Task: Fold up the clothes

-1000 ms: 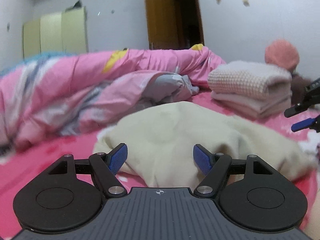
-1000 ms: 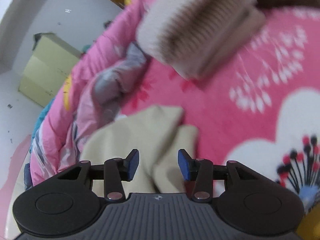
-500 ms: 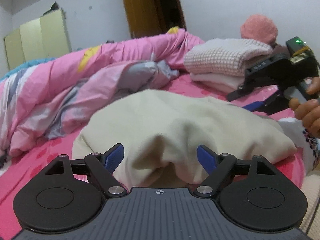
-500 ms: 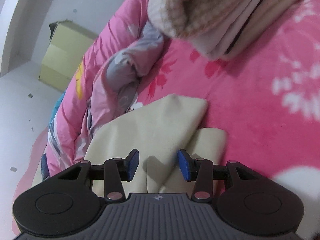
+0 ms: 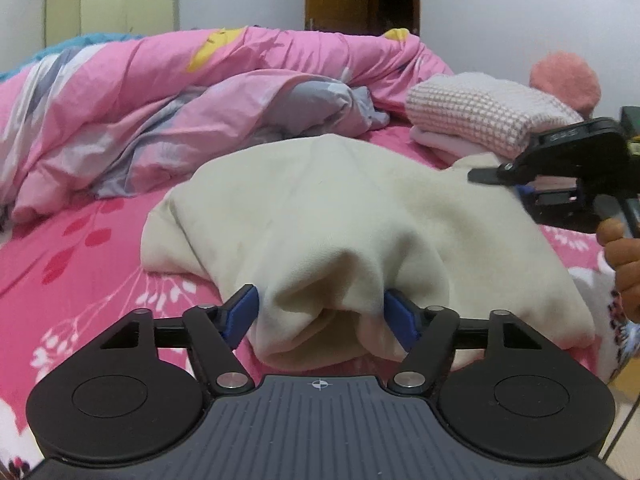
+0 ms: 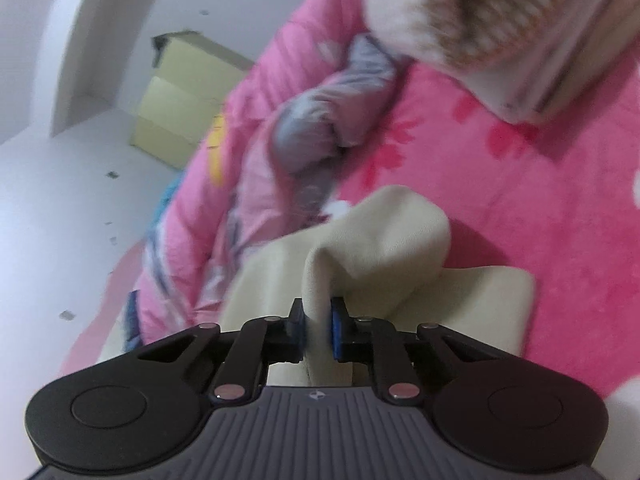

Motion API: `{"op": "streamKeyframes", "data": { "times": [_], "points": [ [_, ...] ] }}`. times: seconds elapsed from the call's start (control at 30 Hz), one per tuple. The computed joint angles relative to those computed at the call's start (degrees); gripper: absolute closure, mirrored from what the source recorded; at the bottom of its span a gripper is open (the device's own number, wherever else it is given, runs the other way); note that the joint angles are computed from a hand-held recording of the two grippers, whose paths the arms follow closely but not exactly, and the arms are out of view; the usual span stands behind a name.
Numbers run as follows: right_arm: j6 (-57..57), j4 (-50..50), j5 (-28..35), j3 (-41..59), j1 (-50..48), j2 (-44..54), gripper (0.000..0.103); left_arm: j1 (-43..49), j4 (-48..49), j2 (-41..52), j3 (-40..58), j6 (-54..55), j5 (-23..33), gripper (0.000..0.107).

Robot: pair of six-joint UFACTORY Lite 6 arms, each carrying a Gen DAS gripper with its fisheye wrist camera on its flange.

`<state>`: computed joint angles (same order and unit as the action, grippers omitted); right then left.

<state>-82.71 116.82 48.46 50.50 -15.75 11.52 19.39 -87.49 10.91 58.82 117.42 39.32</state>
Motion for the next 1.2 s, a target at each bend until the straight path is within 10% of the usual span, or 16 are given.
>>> {"op": "streamKeyframes", "data": {
  "times": [0.3,0.8,1.0,1.13,1.2],
  "points": [
    [4.32,-3.98,-5.4,-5.33,11.08,-14.81,0.09,10.73,5.14,1.56,4.72,-9.12,11.5,0.043],
    [12.75,-9.36,-17.57,-6.23,33.16,-7.14,0.097,14.46,3.72,6.54,9.56,-10.59,17.54,0.041],
    [18.97,-20.23,-23.27,-11.49,27.71,-26.51,0.093,12.48,2.94,7.8,10.27,-9.74,16.06,0.039],
    [17.62,-16.82,-26.92,-13.4,20.42,-33.75,0.029,9.66,2.15,8.52,10.97,-9.54,12.17,0.038],
    [15.81,-12.97,-27.06,-13.35,16.57,-33.27,0.016,8.06,3.66,10.32,12.66,-10.98,10.09,0.038]
  ]
}}
